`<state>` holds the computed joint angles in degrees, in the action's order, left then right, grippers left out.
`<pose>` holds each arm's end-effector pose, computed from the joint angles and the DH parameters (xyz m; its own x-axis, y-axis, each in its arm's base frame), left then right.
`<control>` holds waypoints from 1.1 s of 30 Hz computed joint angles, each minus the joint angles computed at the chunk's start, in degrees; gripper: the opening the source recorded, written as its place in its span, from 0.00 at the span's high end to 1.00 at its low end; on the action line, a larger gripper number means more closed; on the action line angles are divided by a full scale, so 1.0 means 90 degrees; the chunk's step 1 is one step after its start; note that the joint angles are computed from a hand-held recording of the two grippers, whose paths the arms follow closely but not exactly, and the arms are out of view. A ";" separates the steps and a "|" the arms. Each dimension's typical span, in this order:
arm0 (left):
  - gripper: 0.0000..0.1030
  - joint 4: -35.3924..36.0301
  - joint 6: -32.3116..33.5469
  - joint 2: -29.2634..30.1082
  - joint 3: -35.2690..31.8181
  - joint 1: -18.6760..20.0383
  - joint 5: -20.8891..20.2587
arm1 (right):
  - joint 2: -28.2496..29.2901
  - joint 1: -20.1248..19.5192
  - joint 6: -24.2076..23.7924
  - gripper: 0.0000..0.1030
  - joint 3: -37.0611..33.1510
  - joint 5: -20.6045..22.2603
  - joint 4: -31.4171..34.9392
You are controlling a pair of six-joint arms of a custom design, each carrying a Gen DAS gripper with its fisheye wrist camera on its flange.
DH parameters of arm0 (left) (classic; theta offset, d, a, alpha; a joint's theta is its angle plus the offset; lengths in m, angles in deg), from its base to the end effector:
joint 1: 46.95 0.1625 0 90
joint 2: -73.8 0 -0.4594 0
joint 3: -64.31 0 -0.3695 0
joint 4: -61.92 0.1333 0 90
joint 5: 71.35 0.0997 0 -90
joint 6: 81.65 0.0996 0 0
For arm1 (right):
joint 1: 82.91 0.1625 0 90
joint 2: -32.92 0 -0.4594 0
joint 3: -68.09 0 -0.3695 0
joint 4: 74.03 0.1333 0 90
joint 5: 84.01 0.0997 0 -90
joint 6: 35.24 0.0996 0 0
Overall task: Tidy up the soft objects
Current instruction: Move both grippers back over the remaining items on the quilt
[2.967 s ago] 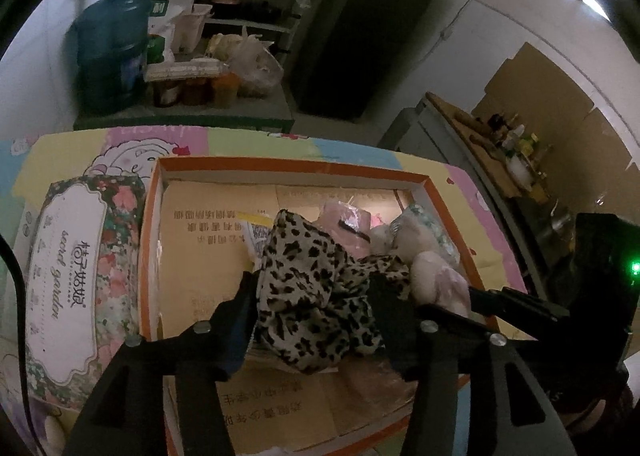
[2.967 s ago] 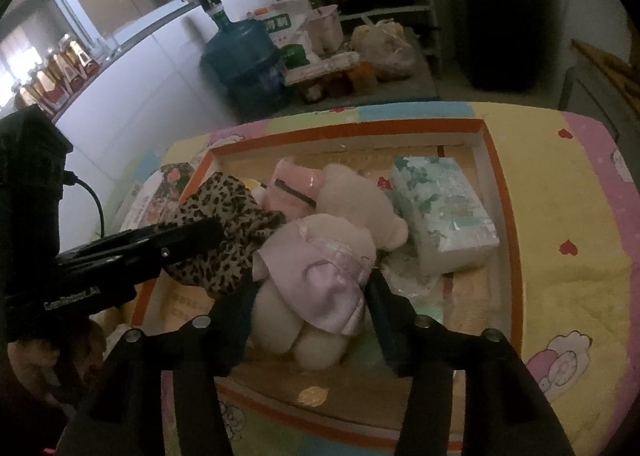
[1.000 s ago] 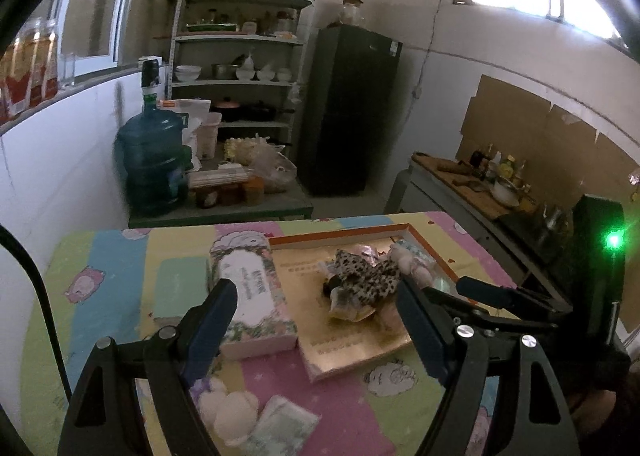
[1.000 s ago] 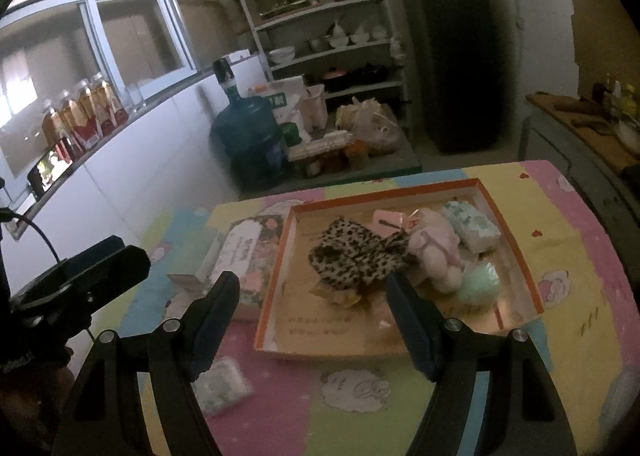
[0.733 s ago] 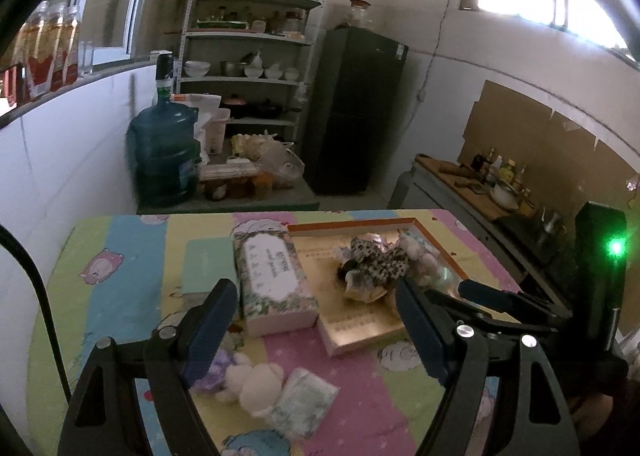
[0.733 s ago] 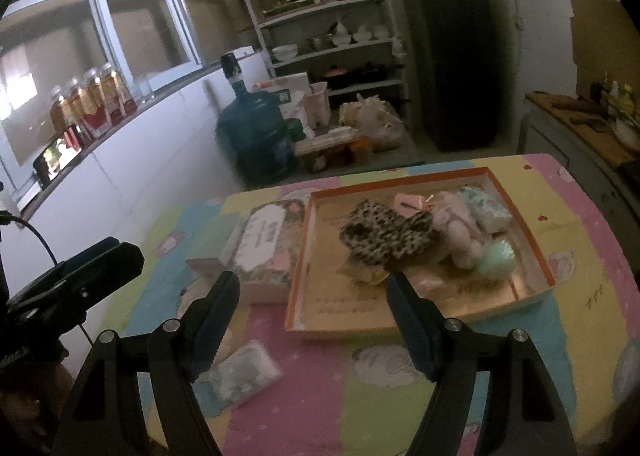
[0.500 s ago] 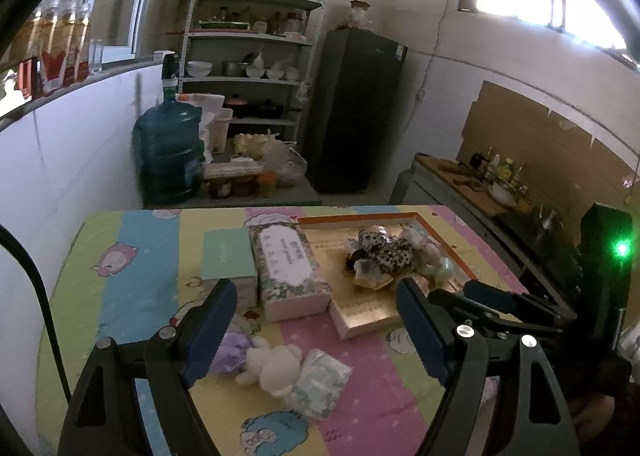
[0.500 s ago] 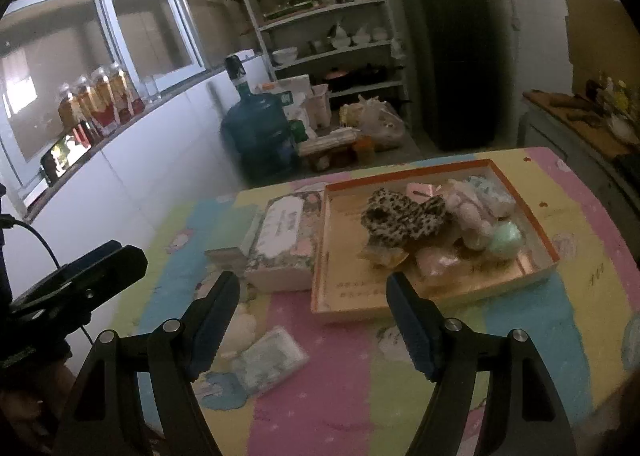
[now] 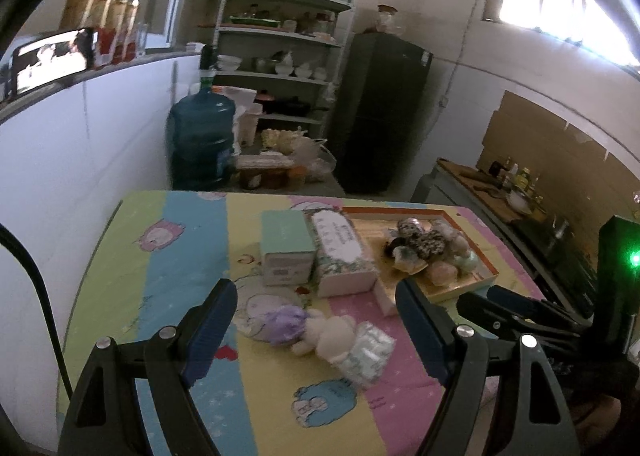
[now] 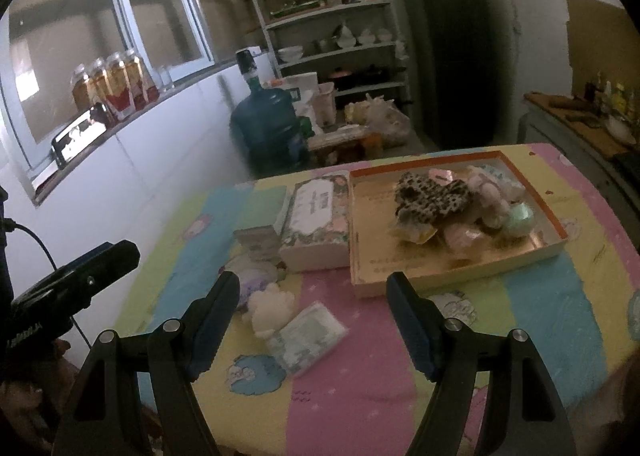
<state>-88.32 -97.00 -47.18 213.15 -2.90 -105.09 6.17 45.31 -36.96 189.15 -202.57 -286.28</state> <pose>0.0036 -0.2972 0.3904 -0.8417 -0.0691 -0.5355 0.3984 0.5899 -0.7023 0.3838 -0.3489 -0.0297 -0.8118 -0.3881 0.4362 -0.5712 0.6827 -0.4557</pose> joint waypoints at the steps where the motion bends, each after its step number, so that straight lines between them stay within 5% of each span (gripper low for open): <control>1: 0.21 0.0140 -0.0068 -0.0099 -0.0005 0.0003 0.0014 | 0.0029 0.0022 0.0027 0.25 -0.0014 -0.0003 0.0025; 12: 0.21 0.0885 -0.0325 -0.0747 -0.0106 0.0454 -0.0001 | 0.0454 0.0032 0.0165 0.25 -0.0281 -0.0001 0.0541; 22: 0.22 0.0711 0.0031 -0.0692 -0.0150 0.0929 -0.0286 | 0.0902 -0.0439 0.0813 0.24 -0.0471 0.0108 0.1093; 33: 0.22 0.0506 0.0591 -0.0580 -0.0228 0.1322 -0.0609 | 0.1312 -0.0382 0.1155 0.24 -0.0933 -0.0165 0.1511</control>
